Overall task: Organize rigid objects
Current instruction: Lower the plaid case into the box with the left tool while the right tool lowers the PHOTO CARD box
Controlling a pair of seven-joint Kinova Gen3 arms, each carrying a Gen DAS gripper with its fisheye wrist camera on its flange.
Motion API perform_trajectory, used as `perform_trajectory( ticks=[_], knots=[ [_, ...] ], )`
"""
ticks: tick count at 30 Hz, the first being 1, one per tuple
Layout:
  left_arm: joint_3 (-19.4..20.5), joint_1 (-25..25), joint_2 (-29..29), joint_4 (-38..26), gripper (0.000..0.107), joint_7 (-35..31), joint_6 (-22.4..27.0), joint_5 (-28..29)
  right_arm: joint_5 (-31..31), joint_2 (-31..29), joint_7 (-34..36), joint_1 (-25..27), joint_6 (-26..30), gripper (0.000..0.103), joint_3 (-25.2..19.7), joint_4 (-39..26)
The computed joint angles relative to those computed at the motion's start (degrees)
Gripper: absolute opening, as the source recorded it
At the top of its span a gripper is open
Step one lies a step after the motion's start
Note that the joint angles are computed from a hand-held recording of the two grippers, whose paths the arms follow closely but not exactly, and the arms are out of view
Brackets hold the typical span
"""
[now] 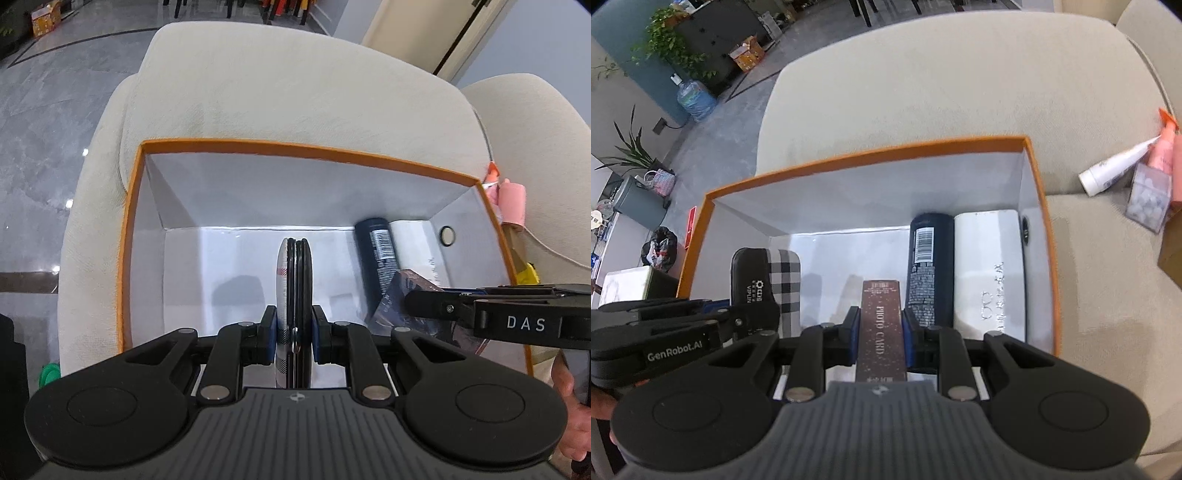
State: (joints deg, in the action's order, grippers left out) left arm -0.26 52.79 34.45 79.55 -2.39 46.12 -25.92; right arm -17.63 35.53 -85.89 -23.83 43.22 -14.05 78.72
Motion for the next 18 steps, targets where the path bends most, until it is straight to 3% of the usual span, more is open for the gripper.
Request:
perform_trajectory(
  ticks=[5,12,18],
  knots=[
    [-0.07,-0.53,-0.05,1.27,0.020,-0.15,-0.72,0.16,-3.46,3.18,-0.28,0.94,0.80,0.022,-1.75,-3.01],
    [-0.14,-1.81,0.20,1.85,0.020,-0.03,-2.49,0.99,-2.30,5.22,-8.94,-3.06,-5.51,0.022,1.24,-4.30],
    [0.06,-2.87,0.98,1.61,0.020,-1.36,-4.13,2.63,0.60,8.04,-11.21,-3.35,1.80,0.022,0.72,-8.51]
  ],
)
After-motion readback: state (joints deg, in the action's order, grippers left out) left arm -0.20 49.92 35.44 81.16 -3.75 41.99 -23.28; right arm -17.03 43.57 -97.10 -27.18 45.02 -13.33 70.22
